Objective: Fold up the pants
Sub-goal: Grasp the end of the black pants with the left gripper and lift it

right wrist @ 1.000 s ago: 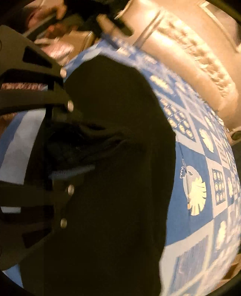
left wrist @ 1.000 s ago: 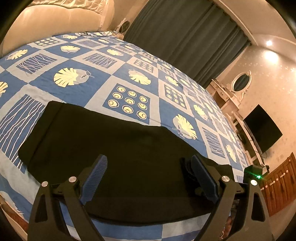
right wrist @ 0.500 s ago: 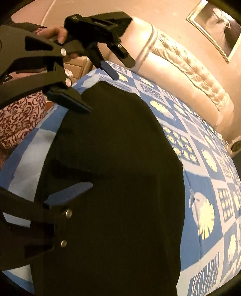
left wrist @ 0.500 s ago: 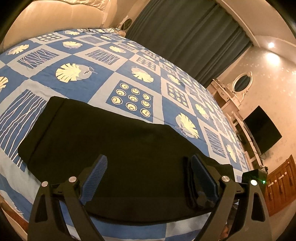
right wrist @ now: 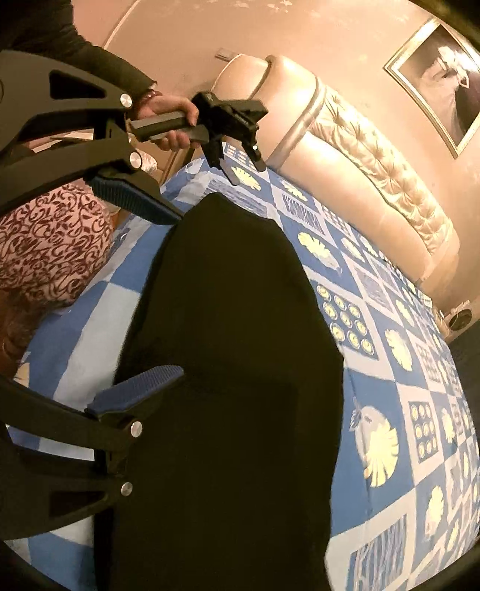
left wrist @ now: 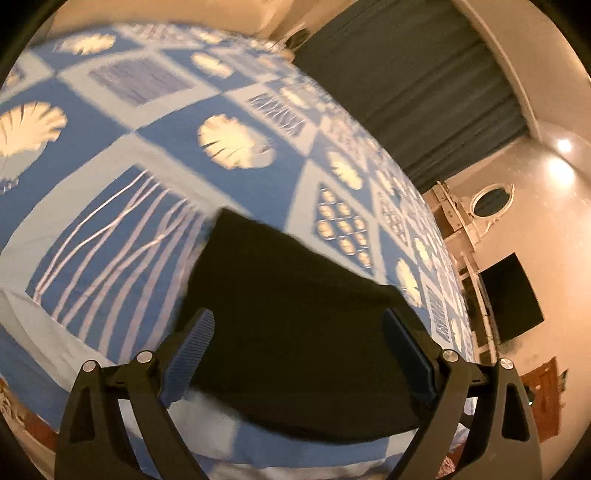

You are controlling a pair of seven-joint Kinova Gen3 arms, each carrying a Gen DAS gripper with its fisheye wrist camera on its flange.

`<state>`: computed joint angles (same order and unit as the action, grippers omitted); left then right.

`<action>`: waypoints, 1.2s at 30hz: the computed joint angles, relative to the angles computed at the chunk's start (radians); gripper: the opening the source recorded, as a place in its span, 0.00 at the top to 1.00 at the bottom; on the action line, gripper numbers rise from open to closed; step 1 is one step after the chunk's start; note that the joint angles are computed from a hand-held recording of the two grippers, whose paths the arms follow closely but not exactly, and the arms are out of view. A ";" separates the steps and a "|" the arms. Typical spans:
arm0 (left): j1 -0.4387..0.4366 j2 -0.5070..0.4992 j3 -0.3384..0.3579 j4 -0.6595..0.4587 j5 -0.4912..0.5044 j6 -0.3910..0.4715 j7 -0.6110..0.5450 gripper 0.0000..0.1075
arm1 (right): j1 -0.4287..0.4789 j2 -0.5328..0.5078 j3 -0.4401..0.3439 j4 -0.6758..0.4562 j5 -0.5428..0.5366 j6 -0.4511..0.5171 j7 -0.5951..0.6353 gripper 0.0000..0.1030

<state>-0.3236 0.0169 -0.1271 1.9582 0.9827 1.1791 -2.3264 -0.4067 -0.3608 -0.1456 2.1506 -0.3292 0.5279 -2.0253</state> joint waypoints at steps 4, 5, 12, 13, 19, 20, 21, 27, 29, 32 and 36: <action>-0.077 0.140 -0.006 -0.034 0.044 0.141 -0.079 0.16 | 0.003 -0.006 0.005 0.020 -0.009 0.002 -0.013 0.24; -0.084 0.171 -0.003 -0.048 0.045 0.166 -0.082 0.16 | 0.011 -0.001 -0.004 0.019 -0.004 0.006 -0.022 0.24; -0.080 0.275 0.082 -0.153 -0.035 0.165 -0.074 0.16 | -0.010 0.022 0.019 0.036 -0.041 -0.009 -0.011 0.24; -0.081 0.288 0.091 -0.168 -0.038 0.176 -0.074 0.15 | -0.009 0.025 0.018 0.034 -0.041 -0.008 -0.012 0.24; -0.097 0.345 0.134 -0.208 -0.029 0.244 -0.123 0.17 | -0.006 0.046 -0.002 0.029 -0.039 -0.029 -0.030 0.23; -0.095 0.342 0.137 -0.199 -0.023 0.236 -0.139 0.23 | -0.006 0.051 -0.004 0.027 -0.035 -0.029 -0.032 0.22; -0.095 0.347 0.140 -0.199 -0.023 0.238 -0.139 0.44 | -0.003 0.052 -0.013 0.028 -0.029 -0.031 -0.042 0.22; -0.093 0.365 0.138 -0.166 -0.005 0.202 -0.109 0.79 | -0.008 0.044 -0.002 0.033 -0.030 -0.035 -0.051 0.22; -0.099 0.360 0.135 -0.151 0.010 0.200 -0.102 0.85 | -0.001 0.037 -0.002 0.034 -0.023 -0.030 -0.058 0.22; -0.102 0.323 0.127 -0.131 0.021 0.198 -0.084 0.86 | 0.000 0.019 0.011 0.047 -0.032 -0.034 -0.064 0.22; -0.113 0.282 0.121 -0.127 0.080 0.248 -0.080 0.86 | 0.034 -0.017 -0.012 0.053 -0.003 -0.013 -0.100 0.22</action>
<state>-0.4363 0.2994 -0.0061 1.8315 1.0625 1.4270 -2.4067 -0.3729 -0.3776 -0.1578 2.2040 -0.3318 0.5145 -2.1254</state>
